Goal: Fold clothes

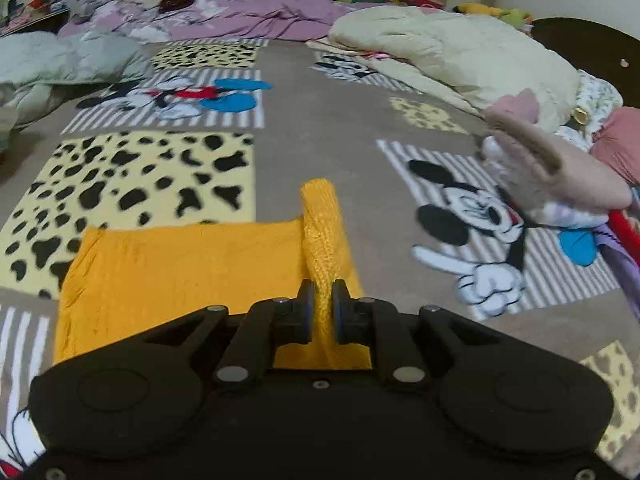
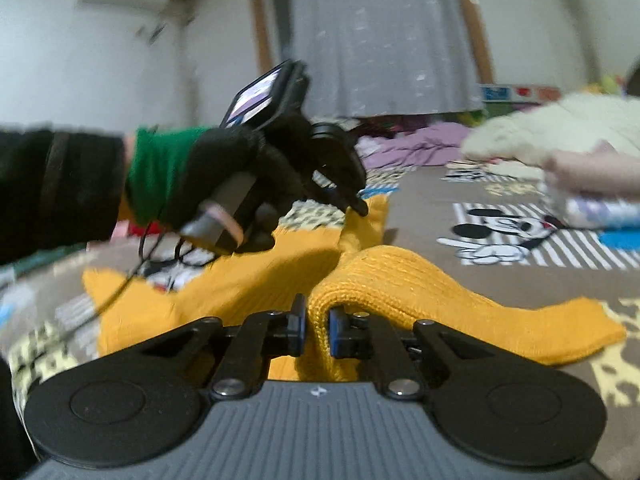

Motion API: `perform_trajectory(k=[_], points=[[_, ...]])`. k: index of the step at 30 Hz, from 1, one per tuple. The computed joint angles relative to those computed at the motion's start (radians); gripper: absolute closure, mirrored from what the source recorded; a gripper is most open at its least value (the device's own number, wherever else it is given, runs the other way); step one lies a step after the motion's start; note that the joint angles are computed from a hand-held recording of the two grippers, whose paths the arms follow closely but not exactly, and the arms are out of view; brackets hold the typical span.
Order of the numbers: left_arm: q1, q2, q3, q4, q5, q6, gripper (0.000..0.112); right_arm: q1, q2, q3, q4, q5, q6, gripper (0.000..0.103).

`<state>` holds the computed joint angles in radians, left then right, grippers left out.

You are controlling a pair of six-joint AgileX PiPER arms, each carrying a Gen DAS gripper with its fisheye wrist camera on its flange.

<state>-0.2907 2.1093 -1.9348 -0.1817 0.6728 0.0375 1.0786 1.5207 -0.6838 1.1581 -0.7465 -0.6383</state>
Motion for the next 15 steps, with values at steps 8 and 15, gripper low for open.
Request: perform_trajectory(k=[8, 15], points=[[0.021, 0.023, 0.051, -0.052, -0.058, 0.069, 0.104, 0.029, 0.065, -0.099, 0.115, 0.074, -0.235, 0.091], [0.015, 0.024, 0.085, 0.001, -0.095, 0.088, 0.103, 0.011, 0.09, -0.148, 0.194, 0.142, -0.342, 0.09]])
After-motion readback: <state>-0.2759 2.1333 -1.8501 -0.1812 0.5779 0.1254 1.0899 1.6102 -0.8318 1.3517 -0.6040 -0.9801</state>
